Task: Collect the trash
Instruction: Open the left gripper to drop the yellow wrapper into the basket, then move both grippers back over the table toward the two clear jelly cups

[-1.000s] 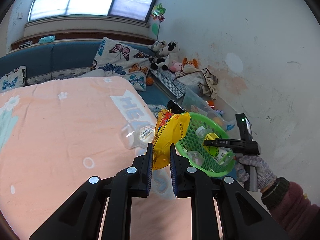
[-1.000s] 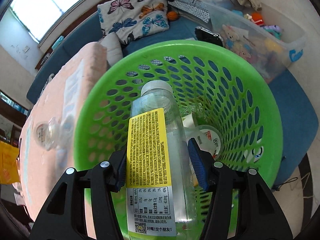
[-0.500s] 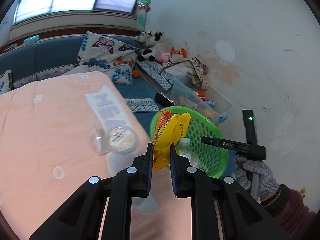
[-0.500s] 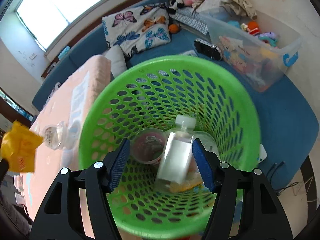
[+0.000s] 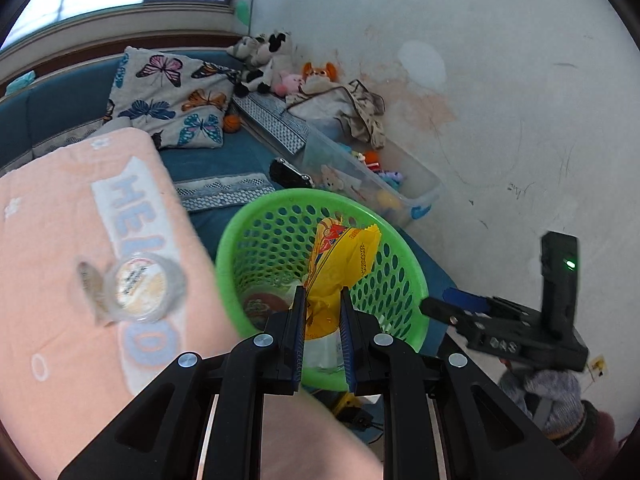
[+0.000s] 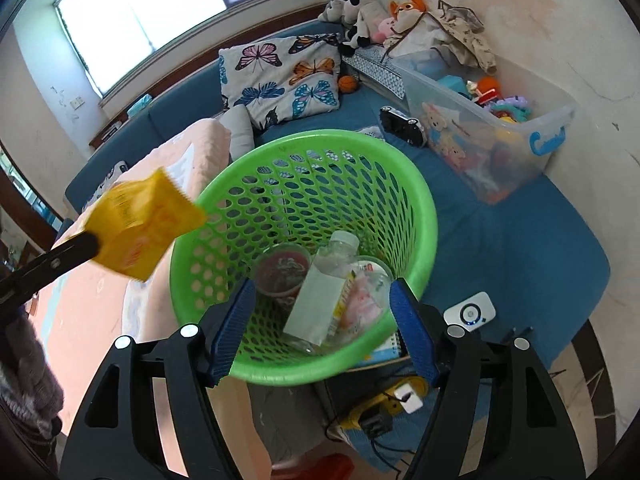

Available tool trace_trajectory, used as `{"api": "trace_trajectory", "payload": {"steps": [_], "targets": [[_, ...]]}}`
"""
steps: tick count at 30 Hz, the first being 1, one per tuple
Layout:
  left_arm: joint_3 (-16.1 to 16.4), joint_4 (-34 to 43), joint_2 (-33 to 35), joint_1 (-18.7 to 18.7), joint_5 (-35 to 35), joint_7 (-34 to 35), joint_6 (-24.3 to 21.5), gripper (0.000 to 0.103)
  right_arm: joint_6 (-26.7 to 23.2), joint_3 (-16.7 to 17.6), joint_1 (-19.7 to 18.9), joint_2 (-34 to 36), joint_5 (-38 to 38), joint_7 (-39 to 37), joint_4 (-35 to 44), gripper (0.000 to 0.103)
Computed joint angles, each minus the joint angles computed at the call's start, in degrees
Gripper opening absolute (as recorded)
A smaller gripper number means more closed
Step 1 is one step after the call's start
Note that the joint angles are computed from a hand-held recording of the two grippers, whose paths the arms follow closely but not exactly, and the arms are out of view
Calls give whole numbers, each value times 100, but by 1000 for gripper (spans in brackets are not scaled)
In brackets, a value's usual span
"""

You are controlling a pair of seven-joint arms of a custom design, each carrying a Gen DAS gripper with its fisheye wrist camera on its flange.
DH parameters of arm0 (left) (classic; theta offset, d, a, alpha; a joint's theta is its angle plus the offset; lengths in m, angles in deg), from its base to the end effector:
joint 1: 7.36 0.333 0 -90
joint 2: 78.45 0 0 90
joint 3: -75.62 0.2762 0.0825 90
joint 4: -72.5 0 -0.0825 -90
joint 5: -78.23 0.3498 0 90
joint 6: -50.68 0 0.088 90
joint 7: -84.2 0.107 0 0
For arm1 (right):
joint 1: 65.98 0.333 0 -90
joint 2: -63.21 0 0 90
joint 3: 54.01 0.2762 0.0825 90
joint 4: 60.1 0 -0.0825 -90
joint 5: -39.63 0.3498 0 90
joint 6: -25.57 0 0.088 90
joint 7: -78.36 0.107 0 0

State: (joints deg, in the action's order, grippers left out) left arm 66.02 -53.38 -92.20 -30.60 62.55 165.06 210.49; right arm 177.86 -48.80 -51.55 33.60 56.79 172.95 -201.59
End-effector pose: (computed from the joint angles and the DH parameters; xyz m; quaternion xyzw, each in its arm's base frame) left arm 0.4300 -0.2705 0.5557 -0.5741 0.7099 -0.3971 0.0940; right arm 0.4035 0.1394 0.5339 -0.6784 0.6435 -0.1128 0.3360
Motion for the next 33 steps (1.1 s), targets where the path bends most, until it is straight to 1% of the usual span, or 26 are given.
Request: {"api": "trace_trajectory", "payload": {"steps": [2, 5, 8, 11, 13, 14, 17, 19, 22, 25, 28, 30, 33], "targets": [[-7, 185, 209, -29, -69, 26, -85, 16, 26, 55, -49, -132, -86, 42, -125, 70], [-85, 372, 439, 5, -138, 44, -161, 16, 36, -3, 20, -236, -21, -10, -235, 71], [-205, 473, 586, 99, -33, -100, -209, 22, 52, -31, 59, -280, 49, -46, -304, 72], [-248, 471, 653, 124, -112, -46, -186, 23, 77, -50, 88, -291, 116, -72, -339, 72], [-268, 430, 648, 131, -180, 8, -154, 31, 76, -78, 119, -279, 180, -96, -345, 72], [-283, 398, 626, 146, -152, -19, -147, 33, 77, -78, 127, -292, 201, -100, -362, 72], [-251, 240, 486, 110, -286, 80, -64, 36, 79, -67, 147, -303, 233, -131, -386, 72], [-192, 138, 372, 48, -461, 214, -17, 49, 87, -52, 154, -313, 247, -127, -402, 73], [-157, -74, 152, 34, -407, 163, 60, 50, 73, -19, 179, -322, 258, -114, -407, 73], [-133, -300, -88, 47, -200, 6, 133, 50, 78, 7, 218, -341, 260, -109, -399, 73], [-140, -537, -360, 143, 221, -329, 206, 50, 91, 29, 276, -351, 269, -117, -373, 73], [-180, -723, -581, 292, 603, -644, 238, 50, 105, 55, 321, -354, 277, -120, -354, 73], [-130, -1034, -930, 446, 1084, -933, 239, 50, 154, 77, 399, -315, 314, -132, -308, 74]]}}
